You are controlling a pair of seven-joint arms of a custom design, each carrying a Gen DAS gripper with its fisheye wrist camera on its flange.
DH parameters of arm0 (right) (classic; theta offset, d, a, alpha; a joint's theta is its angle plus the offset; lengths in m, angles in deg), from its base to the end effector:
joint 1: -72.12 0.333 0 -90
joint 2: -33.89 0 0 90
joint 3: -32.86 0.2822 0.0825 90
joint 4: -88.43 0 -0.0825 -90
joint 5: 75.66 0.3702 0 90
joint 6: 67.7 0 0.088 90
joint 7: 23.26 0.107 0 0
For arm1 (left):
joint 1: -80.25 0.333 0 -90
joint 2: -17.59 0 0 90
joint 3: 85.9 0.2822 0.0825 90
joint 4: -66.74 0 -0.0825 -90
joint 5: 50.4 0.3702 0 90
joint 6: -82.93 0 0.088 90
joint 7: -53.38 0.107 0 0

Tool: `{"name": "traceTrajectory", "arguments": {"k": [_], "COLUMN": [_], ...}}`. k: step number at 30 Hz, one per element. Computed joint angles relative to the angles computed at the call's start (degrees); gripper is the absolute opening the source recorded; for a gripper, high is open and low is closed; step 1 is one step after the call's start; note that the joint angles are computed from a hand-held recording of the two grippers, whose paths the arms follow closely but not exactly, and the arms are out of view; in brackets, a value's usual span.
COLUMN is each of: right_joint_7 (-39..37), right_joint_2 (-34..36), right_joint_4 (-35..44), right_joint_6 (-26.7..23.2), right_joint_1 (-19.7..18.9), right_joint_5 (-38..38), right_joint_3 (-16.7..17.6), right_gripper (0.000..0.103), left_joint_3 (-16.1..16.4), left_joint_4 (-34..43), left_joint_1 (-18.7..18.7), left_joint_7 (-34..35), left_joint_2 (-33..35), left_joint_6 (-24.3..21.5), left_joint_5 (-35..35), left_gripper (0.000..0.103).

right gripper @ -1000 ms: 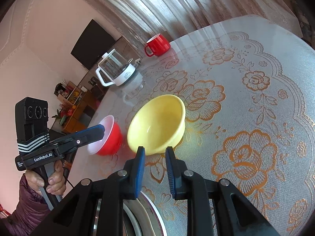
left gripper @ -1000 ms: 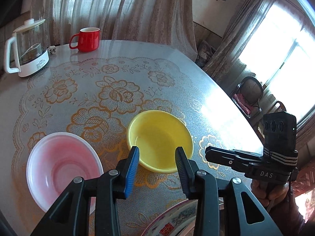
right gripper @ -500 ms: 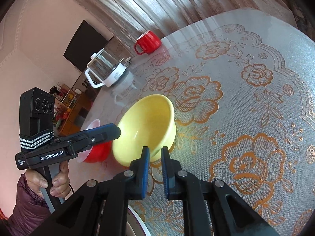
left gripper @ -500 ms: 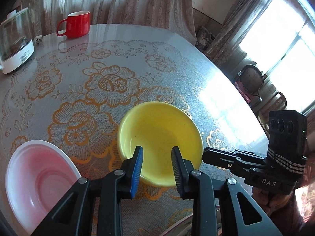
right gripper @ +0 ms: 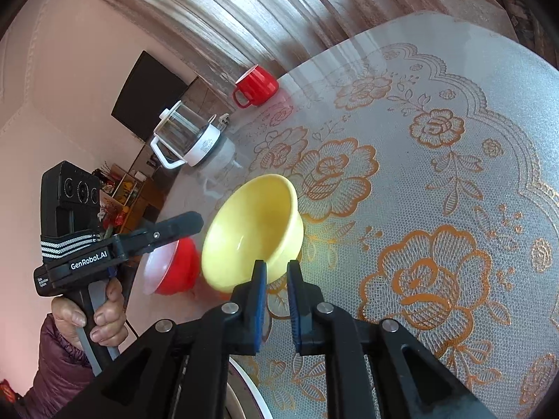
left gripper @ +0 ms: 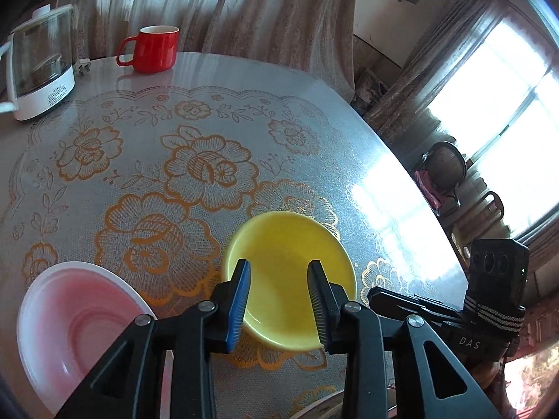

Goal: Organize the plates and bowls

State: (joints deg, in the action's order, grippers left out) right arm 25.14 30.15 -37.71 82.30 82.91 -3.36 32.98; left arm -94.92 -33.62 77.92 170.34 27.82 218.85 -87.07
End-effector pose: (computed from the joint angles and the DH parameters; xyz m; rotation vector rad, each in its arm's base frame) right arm 0.5341 0.0809 0.4239 -1.4978 1.6199 0.0855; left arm 0.6201 -0.1253 0.4876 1.7589 -2.3625 1.0823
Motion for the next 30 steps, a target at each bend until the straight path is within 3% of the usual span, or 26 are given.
{"name": "traceTrajectory", "arguments": {"k": [8,18,19,25,30], "right_joint_7": [-0.52,-0.40,-0.59,0.03,-0.21], "right_joint_2": [2.08,3.43,3.44,3.75,3.25], "right_joint_4": [1.80,2.95,2.93,2.94,2.35], "right_joint_6": [-0.48,0.26,0.37,2.07,2.24], "right_joint_1": [-0.10,-0.19,-0.18,0.06,-0.27], "right_joint_5": [3.25,3.10,3.12,1.82,2.69], "right_joint_3": [0.25,1.01,1.05,1.37,1.02], "right_gripper": [0.019,0.019,0.019,0.015,0.013], "left_joint_3": [0.05,0.09,0.06,0.30,-0.07], "left_joint_4": [3.62,5.46,5.79,3.34,1.64], "left_joint_1": [-0.05,-0.72,-0.70,-1.88,-1.59], "left_joint_7": [-3.39,-4.94,-4.95,-3.91,-1.75], "left_joint_2": [3.63,5.47,5.68,4.28,3.30], "left_joint_6": [-0.97,-0.42,-0.98,1.94,1.91], "left_joint_5": [1.86,5.88,6.20,10.41,9.52], "left_gripper": [0.052,0.052,0.051,0.020,0.017]}}
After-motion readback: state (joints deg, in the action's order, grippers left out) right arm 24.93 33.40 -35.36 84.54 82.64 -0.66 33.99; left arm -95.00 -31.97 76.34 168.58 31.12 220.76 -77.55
